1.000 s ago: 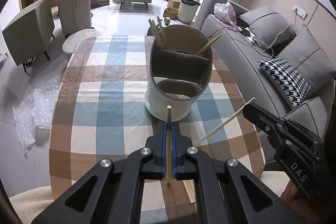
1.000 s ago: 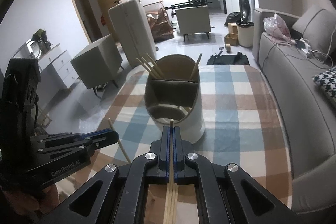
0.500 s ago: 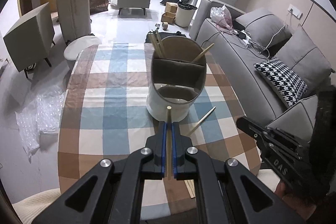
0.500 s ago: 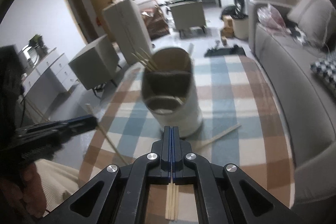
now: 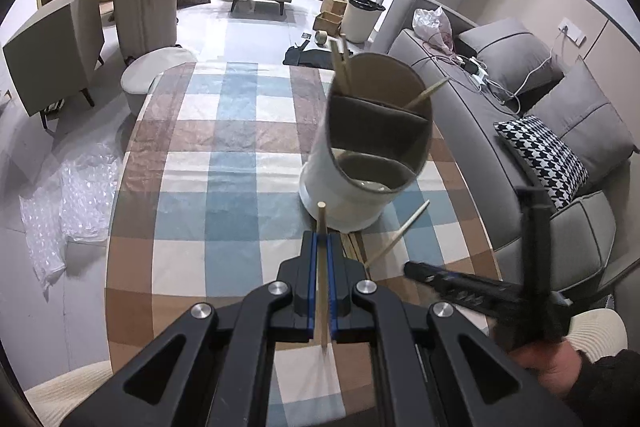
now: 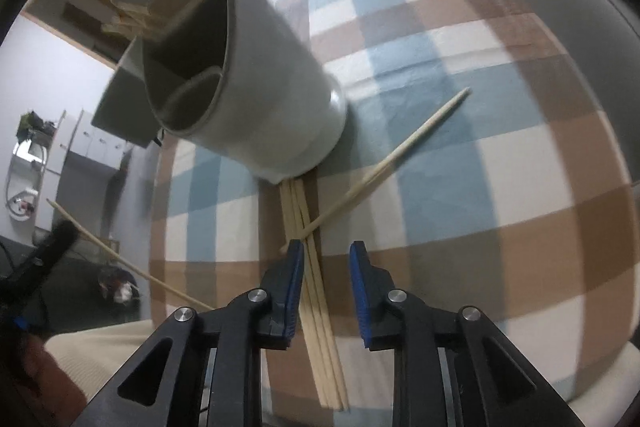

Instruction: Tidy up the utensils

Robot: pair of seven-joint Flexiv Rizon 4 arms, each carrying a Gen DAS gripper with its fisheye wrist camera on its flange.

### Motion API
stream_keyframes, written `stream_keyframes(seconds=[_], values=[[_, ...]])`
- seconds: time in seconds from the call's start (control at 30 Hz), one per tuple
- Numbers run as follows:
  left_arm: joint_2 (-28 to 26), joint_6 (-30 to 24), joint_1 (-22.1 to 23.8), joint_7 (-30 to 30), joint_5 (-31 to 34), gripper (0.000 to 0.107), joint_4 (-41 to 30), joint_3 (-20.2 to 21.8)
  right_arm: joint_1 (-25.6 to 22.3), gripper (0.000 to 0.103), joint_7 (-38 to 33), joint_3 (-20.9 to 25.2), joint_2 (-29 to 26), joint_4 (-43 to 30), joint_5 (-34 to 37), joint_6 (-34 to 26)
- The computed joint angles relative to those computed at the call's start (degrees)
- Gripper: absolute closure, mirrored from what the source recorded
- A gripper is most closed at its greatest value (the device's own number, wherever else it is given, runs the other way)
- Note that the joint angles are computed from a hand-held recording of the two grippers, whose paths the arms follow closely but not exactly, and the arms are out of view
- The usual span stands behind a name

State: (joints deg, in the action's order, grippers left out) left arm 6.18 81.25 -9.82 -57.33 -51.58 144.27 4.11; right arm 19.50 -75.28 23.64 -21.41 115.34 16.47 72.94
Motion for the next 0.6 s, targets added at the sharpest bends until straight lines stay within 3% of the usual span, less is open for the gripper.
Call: stream_keyframes(seconds=[0.1, 0.17, 0.3, 0.37, 0.47, 0.6], values=[[0.1, -0.9, 0.4, 1.6, -1.1, 0.107, -0.2, 0.7, 7.4, 0.08, 1.8, -6.3, 0.1, 1.6, -13.5, -0.2], [0.2, -0.9, 0.3, 3.5, -3.1, 0.107, -0.2, 0.9, 9.7, 0.079, -0.4, -8.1, 1.0, 3.1, -21.8, -0.3], [0.3, -2.6, 1.3, 5.0, -5.2, 0.107, -0.2, 1.1, 10.5, 0.07, -14.7, -8.8, 2.2, 6.8, -36.7, -0.1], [0.6, -4.0, 1.7, 5.6, -6.5, 0.107, -0.2, 1.4, 9.0, 0.07, -23.7, -6.9, 1.7, 6.8, -38.4, -1.3], [0.9, -4.0, 2.5, 5.6, -6.0, 0.106, -0.1, 1.2, 10.0, 0.071, -29.5, -8.8, 0.4, 6.2, -43.2, -2.5], [1.0, -5.8, 3.4, 5.5, -6.5, 0.107, -0.3, 1.6, 7.6, 0.072, -40.5, -4.4, -3.1, -0.1, -36.6, -9.3]])
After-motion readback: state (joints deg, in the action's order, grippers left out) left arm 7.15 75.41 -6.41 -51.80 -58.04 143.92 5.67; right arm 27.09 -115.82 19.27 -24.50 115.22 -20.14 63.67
